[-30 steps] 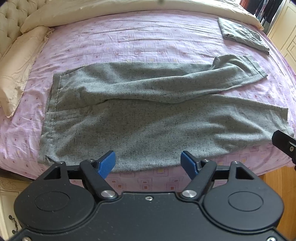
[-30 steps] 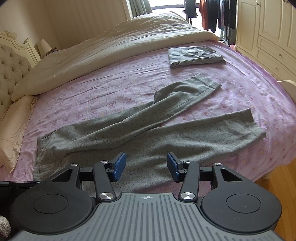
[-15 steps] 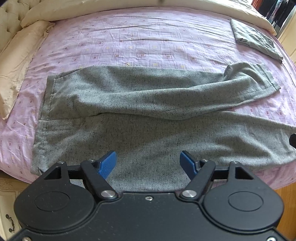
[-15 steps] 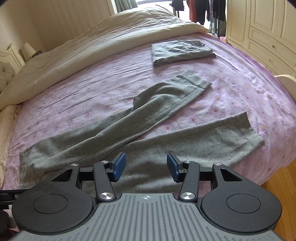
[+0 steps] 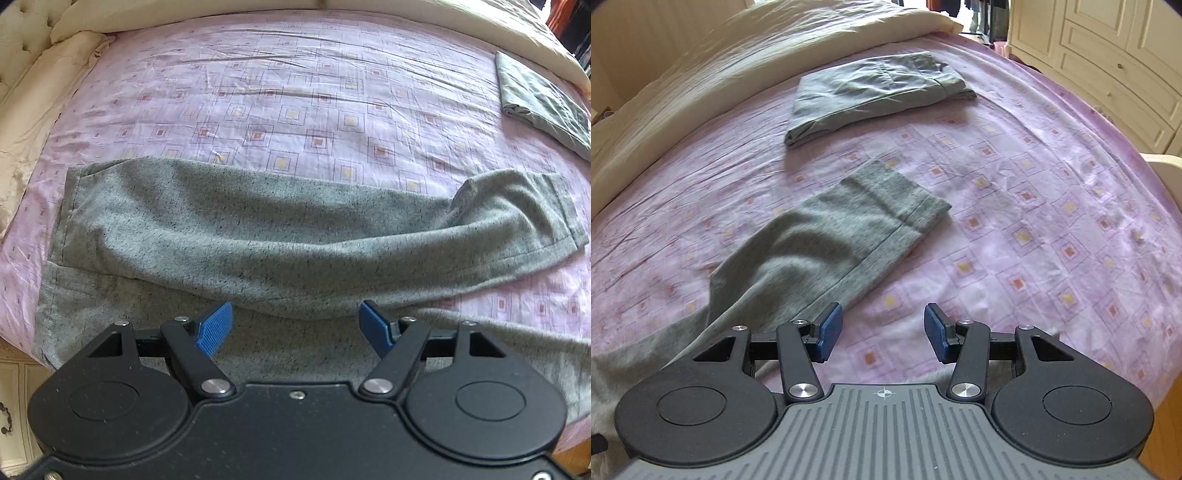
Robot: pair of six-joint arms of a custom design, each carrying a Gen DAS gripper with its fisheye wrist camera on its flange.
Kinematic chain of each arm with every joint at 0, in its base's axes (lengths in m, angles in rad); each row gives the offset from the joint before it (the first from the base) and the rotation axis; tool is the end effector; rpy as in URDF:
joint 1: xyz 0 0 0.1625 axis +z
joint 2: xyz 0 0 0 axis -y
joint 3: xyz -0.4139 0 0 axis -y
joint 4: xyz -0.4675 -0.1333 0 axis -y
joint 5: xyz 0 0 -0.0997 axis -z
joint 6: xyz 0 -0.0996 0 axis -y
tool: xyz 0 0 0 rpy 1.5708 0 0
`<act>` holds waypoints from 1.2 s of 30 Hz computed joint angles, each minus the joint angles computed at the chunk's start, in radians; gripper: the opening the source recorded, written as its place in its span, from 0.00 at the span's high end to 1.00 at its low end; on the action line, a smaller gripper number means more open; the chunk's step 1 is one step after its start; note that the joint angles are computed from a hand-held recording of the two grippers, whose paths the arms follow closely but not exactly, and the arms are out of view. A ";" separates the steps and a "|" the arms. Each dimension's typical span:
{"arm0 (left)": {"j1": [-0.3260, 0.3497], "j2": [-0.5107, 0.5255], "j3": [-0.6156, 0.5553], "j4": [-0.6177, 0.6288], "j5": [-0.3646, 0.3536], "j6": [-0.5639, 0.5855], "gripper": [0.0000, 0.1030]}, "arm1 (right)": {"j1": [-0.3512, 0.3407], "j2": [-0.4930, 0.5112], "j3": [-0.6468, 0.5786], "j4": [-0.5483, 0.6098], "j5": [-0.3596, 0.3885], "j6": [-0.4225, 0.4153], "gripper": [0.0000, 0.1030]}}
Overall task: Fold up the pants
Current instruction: 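Move both grippers open over the grey trousers toward the leg hems, then close the right gripper on the hem of one trouser leg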
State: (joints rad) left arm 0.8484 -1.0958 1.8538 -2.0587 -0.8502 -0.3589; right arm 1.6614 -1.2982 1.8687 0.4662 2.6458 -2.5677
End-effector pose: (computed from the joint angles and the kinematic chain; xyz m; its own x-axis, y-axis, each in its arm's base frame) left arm -0.2506 -0.5854 0.1105 -0.6426 0.3349 -0.6891 0.4395 0.8979 0.0265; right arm 0.0856 -0.4373 0.2171 -0.4742 0.8037 0.3594 0.2138 0.5011 -0.8385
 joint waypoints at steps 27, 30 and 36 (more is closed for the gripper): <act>-0.016 0.131 -0.094 0.113 0.091 -0.141 0.27 | -0.288 -0.156 0.012 -0.009 -0.210 -0.163 0.97; -0.017 0.131 -0.090 0.108 0.086 -0.126 0.27 | -0.321 -0.148 0.030 0.052 -0.245 -0.150 0.96; -0.006 0.133 -0.095 0.131 0.099 -0.147 0.27 | -0.258 -0.249 0.079 -0.148 -0.214 -0.390 0.65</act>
State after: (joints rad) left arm 0.8421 -0.9628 1.7585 -1.9282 -0.7516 -0.5064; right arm 1.4037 -1.5470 1.9478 0.3184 2.4317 -2.9578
